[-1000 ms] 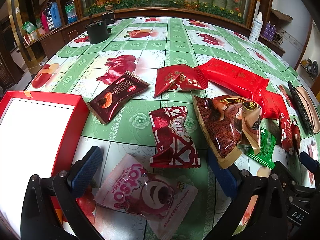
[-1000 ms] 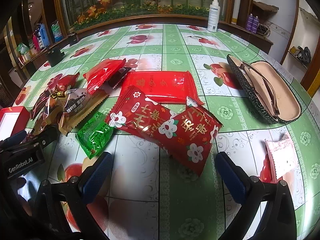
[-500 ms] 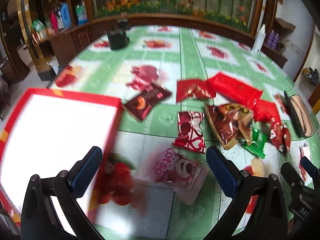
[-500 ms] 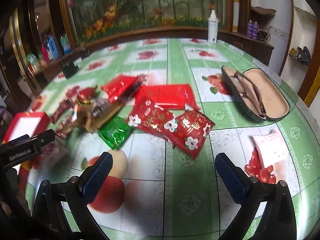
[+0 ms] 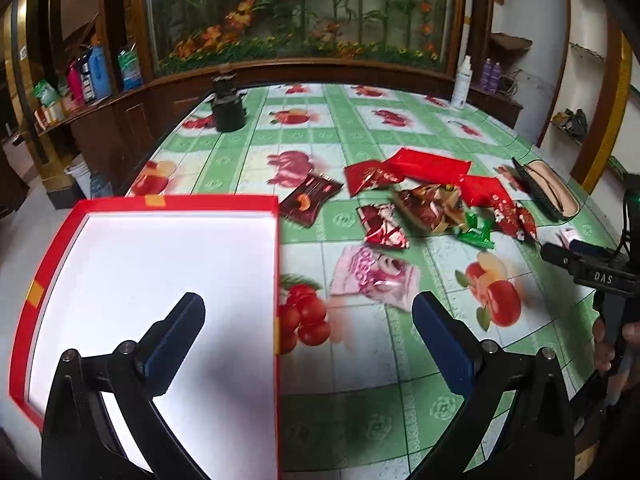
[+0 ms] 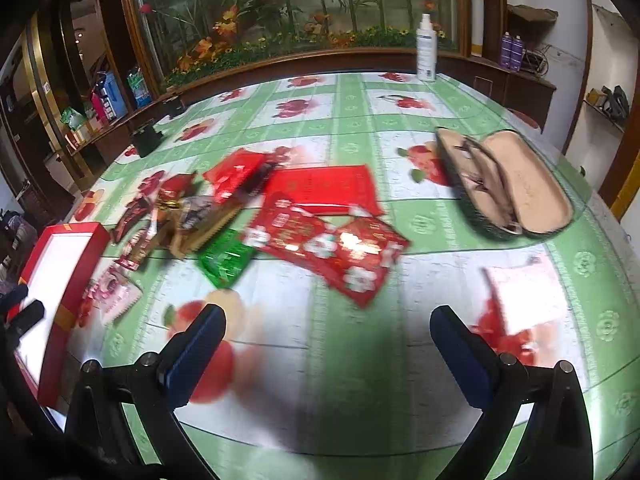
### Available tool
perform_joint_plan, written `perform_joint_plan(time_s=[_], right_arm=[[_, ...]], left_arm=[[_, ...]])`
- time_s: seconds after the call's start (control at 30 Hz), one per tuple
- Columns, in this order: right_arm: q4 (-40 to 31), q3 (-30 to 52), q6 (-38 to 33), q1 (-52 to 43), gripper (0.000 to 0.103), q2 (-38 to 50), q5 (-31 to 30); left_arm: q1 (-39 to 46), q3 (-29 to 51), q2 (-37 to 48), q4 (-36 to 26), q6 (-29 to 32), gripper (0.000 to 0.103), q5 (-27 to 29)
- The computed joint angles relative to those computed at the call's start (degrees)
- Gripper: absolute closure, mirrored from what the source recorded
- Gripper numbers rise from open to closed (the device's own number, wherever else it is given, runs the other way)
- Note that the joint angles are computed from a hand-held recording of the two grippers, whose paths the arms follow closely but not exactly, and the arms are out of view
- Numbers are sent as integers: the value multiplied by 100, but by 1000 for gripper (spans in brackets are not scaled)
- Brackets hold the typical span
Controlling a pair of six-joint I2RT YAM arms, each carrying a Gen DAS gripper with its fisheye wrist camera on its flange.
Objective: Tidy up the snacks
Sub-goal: 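Position both open grippers above the spread snack packets, then lower the left gripper onto the pink Lotso packet and close it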
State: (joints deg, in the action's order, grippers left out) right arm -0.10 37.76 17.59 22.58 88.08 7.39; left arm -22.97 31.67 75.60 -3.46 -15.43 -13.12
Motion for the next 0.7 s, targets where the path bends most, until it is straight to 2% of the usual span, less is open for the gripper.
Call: perform_joint_plan(time_s=[0.07, 0.23, 0.33, 0.47, 0.5, 0.7], right_arm=[[-47, -176, -153, -222, 0, -163, -26], [-66, -632, -307, -830, 0, -668, -132], [-109, -656, -366, -1150, 0, -733, -347], [-129, -266, -390, -1294, 0, -272, -857], [-153, -70, -405, -1265, 0, -53, -923], [-338, 989, -36, -1152, 2, 1097, -1155]], left_arm=[[-92, 266, 307, -48, -54, 0, 52], [-566, 1385, 1782, -356, -447, 0, -3], [-571, 1979, 2577, -609, -613, 0, 264], [-539, 2246, 3044, -673, -638, 0, 269], [-570, 2231, 3045, -616, -587, 0, 159], [-596, 2408, 3161, -674, -458, 0, 295]])
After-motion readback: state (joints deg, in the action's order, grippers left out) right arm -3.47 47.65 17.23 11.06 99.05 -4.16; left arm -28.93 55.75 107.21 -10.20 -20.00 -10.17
